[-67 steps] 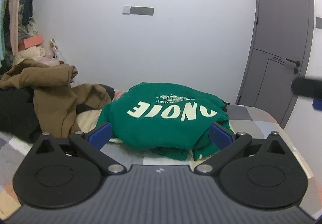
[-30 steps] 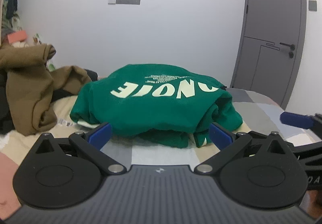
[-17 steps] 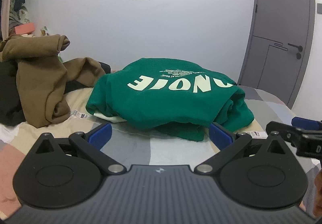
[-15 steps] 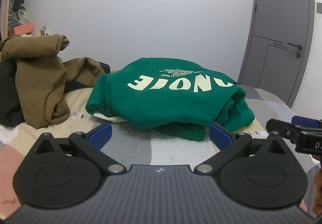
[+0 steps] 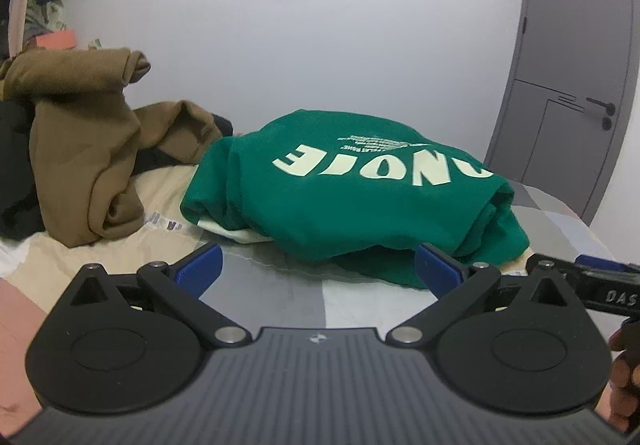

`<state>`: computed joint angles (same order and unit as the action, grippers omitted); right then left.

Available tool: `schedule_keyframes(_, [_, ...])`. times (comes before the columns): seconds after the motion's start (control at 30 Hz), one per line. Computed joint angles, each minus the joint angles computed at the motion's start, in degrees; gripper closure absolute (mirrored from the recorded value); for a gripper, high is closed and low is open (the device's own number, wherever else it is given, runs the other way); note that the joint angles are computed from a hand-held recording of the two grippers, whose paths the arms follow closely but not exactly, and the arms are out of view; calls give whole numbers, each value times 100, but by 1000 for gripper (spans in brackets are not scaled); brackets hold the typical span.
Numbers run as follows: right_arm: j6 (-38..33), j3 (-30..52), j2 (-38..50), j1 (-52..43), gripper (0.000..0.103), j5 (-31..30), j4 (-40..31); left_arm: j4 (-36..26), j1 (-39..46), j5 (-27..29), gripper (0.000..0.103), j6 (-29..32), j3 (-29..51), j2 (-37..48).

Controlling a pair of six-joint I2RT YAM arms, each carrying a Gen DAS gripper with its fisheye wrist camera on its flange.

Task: Fold large clothes
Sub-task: 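Lower both open grippers onto the green hoodie's edge, then close the right gripper on the hoodie fabric while the left gripper approaches it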

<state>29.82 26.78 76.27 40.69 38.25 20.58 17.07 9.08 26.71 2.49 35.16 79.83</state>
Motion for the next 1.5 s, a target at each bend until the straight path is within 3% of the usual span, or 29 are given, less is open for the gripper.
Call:
schedule_keyframes(0.13, [-53,167,681,-400,0,-463,480,176,89,136,0,-139,174,373])
schedule_keyframes(0.27, [97,353,1433,-1032,0,-1338,1155,228,131,191,0,-278,350,717])
schedule_keyframes(0.4, [110,1223,2408,-1604,0,-1854,1078,172,191,256,0,-433,559,1027])
schedule_keyframes(0.57, [-9,2418,3500,-2124,0,-2030,987,327,328,391,0,-604,617,1244])
schedule_keyframes(0.7, [589,3236,4114,-2445,1,-2136,810,384,491,556,0,-792,782,1565])
schedule_keyframes(0.77, [587,3729,4371,-2575,9,-2397,290,505,552,607,0,-811,821,1721])
schedule_keyframes(0.8, [517,3899,4446,-2591,20,-2460,132,546,574,585,0,-821,842,1786])
schedule_keyframes(0.83, [402,3959,4466,-2621,40,-2611,139,558,600,588,0,-846,892,1872])
schedule_keyframes(0.93, [89,3935,4194,-2539,74,-2667,-107,470,713,882,0,-1038,1095,2110])
schedule_keyframes(1.03, [-405,3630,3703,-2409,82,-2530,-153,477,754,1011,0,-1191,1208,2247])
schedule_keyframes(1.3, [-1029,2223,1553,-1965,87,-2554,-35,702,836,1381,0,-1287,1014,2056])
schedule_keyframes(1.5, [-1149,1292,-391,-1593,87,-2404,-484,844,969,1762,0,-1416,725,1737])
